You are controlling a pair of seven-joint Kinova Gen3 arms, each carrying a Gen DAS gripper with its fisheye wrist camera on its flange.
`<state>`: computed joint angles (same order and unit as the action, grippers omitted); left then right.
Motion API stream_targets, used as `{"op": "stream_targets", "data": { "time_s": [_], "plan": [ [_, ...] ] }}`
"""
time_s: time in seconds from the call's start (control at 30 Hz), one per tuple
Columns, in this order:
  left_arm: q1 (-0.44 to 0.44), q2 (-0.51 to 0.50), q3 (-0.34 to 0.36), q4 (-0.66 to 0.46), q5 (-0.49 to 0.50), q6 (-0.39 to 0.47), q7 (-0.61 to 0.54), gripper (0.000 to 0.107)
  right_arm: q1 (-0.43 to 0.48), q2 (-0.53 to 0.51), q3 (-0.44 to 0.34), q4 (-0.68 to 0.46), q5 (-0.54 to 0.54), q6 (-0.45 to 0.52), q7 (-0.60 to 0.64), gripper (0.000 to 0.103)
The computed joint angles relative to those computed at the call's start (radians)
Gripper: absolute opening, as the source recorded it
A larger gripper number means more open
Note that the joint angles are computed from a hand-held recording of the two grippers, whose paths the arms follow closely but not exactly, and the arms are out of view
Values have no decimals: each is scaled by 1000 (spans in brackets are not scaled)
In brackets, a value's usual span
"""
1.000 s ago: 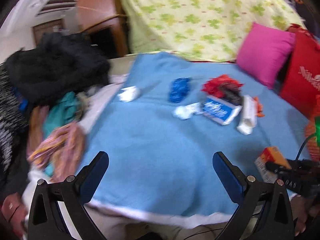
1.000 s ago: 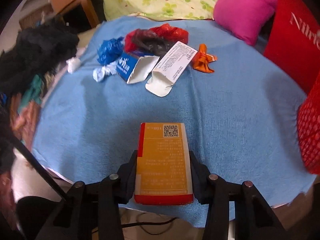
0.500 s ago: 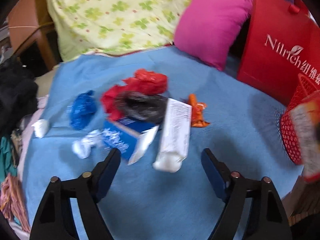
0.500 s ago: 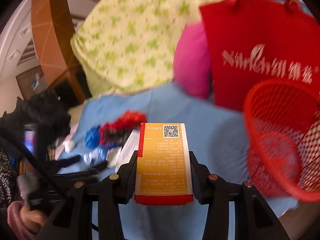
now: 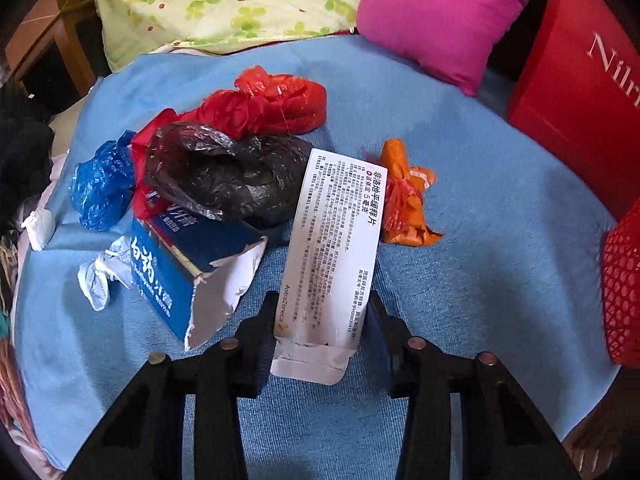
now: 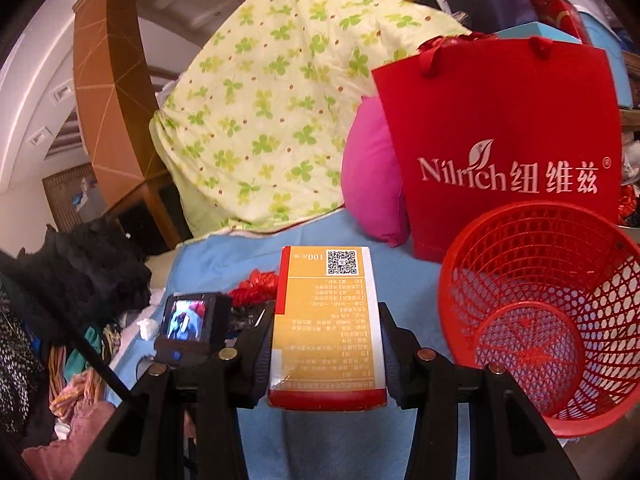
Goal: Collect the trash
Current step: 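Carry both items over the red mesh basket and open both tools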
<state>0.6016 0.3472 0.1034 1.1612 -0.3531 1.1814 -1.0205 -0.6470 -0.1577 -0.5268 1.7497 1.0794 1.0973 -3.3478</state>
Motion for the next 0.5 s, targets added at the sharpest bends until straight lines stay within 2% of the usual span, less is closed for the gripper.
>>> {"op": "stream_targets", "data": {
  "time_s": [0.13,0.27,0.4,0.5],
  "plan": [
    [20,-96,17,65,-16,-21,31,42,8,-36,-36,40,66,50,-74,48],
    [32,-179,69,51,-12,-18,33,42,35,-86,-75,91,117,102,-179,48],
    [86,-204,137,-42,-34,-5,-11,43,97,-168,-96,151,115,120,-298,48],
    [139,-171,171,-147,-19,-4,-57,43,141,-228,-78,183,76,97,-347,48]
  ]
}}
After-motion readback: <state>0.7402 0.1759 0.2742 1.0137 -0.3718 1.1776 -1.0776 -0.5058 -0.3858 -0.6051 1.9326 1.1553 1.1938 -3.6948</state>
